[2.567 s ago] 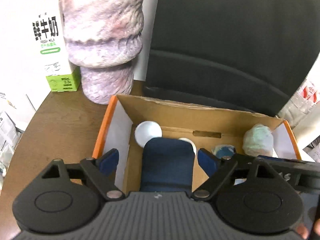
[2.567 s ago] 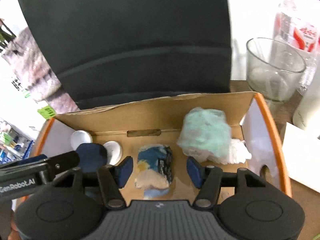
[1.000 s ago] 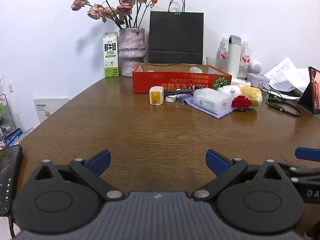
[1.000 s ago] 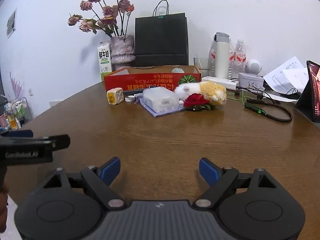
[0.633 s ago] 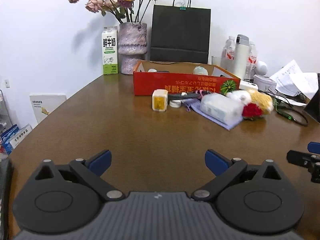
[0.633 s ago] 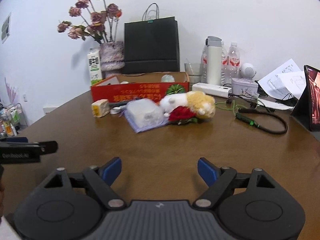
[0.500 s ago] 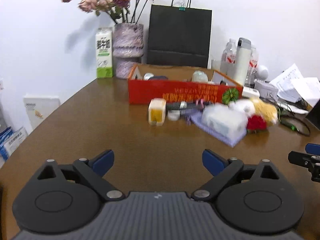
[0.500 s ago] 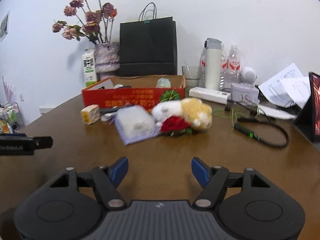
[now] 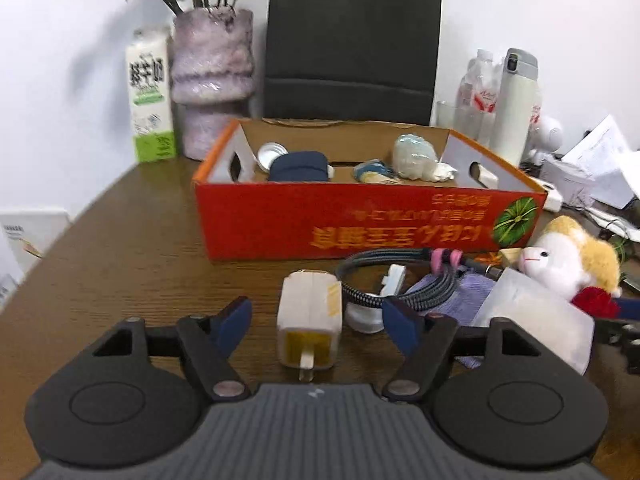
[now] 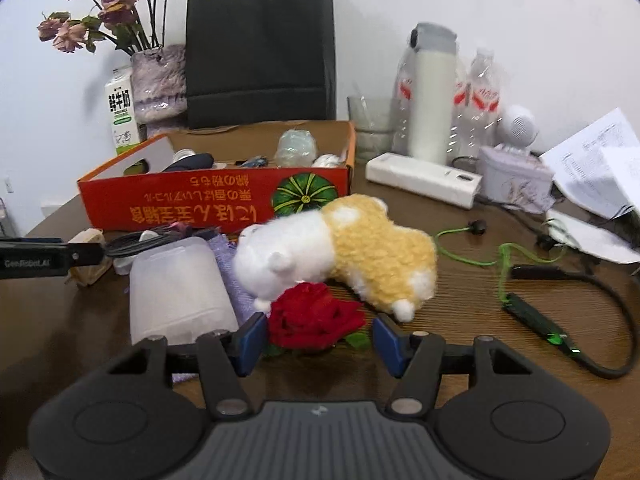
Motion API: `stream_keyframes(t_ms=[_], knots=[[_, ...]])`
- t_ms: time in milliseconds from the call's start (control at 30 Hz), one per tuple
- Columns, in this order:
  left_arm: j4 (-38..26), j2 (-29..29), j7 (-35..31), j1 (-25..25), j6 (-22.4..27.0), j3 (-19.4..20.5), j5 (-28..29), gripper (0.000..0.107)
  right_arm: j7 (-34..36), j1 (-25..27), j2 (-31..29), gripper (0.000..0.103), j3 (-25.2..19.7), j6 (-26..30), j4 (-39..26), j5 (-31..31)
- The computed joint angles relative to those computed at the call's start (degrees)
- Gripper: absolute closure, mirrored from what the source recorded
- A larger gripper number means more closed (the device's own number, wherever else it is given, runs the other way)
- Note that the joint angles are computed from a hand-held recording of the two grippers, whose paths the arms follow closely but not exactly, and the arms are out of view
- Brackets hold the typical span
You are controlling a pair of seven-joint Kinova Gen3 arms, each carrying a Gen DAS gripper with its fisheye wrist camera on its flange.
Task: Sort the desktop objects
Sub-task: 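Grasp the white plug adapter with the left tool while the right tool grasps the red rose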
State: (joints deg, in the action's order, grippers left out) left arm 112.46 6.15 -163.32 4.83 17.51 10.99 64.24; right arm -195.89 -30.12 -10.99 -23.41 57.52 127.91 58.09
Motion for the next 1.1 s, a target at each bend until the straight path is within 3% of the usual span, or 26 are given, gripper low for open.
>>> stream_keyframes(t_ms=[33,67,133,200,333,500,667,733,1000,1100], knots=[[-0.18,0.25,-0.51,-0.24,0.46,0.03,0.34,0.049,0.03,0.18,0.33,0.046,0.49,-0.87,-0.07,0.15],[-0.31,0.35,-0.54,-0.63,1.17,0.11,0.27,0.066,-0.07,0.23,0.63,0.047,0.55,-1.08,-0.14,0.34],[-0.24,0.61,0.7,0.18,0.64,-0.72,-0.83,0.075,-1.15,-0.13,1.6,0.05,-0.12,0.24,-0.33,1.26],[-0.04,0.25,2.02,-0.93,1.11,0.11,-1.87,0.075,-2.5,-0.92,1.32,0.053,-0.38,1.12,-0.11,1.63],[1.45,-2.77,5.95,-1.19,4.97,-2.1,-3.25,0.075,-5.06,-4.3,-0.33,0.054,-1.59,5.97,0.0,1.11],[9.89,-12.81,0.27,0.29,8.37,-7.14,0.12,0.075,-10.39,-17.57,-3.65,0.054,-2.56,14.9,0.58,-2.92],[15.71,-22.78,4.31,1.91,15.95,-13.34,-4.17,0.075,-20.12,-30.0,-1.0,0.054,-7.71,25.69,-1.72,-7.28],[17.88,-26.97,4.92,3.06,17.52,-15.26,-5.91,0.075,-22.26,-32.13,1.96,0.054,-11.99,30.35,-3.59,-7.97],[22.26,-39.83,7.52,7.39,24.1,-23.56,-13.65,0.075,-32.77,-29.53,13.67,0.054,-33.1,48.96,-11.91,-8.15],[23.03,-44.28,9.3,8.64,25.18,-25.89,-16.34,0.076,-36.96,-32.79,18.7,0.054,-36.21,55.53,-14.68,-7.57]])
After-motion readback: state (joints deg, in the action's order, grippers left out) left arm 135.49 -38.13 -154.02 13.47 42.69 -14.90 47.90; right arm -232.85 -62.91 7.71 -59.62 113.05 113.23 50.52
